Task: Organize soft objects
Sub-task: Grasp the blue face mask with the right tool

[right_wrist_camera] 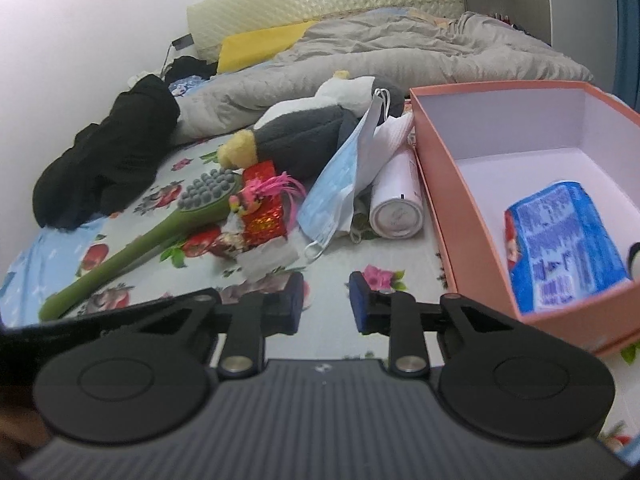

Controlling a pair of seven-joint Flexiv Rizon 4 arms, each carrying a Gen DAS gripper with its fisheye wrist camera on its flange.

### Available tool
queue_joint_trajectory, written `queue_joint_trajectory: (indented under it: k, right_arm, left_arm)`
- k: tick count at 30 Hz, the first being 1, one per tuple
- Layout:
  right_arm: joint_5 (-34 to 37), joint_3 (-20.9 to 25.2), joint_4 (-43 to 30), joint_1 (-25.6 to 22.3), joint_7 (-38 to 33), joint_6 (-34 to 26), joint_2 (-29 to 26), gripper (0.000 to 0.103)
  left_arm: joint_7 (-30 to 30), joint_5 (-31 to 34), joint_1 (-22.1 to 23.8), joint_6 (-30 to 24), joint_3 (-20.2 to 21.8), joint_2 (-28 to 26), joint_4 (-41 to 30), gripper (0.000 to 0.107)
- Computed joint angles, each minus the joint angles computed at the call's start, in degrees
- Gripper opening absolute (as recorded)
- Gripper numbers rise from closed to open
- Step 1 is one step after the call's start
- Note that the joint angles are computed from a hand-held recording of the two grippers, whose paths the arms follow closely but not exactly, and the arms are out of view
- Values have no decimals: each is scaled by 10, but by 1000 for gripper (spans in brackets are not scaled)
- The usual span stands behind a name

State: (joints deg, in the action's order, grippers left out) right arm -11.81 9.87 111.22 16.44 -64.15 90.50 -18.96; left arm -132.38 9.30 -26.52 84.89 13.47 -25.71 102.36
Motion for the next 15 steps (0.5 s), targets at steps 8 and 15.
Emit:
queue_joint_trajectory:
  k: [8, 15]
  right_arm:
    - [-10, -16, -78, 14, 1, -9, -71, 27]
    - [-44, -108, -133, 78, 37, 16, -127, 23]
  left_arm:
    - [48, -42, 40, 10, -33, -54, -44, 56]
    - [96, -87, 58, 17, -52, -94, -75, 56]
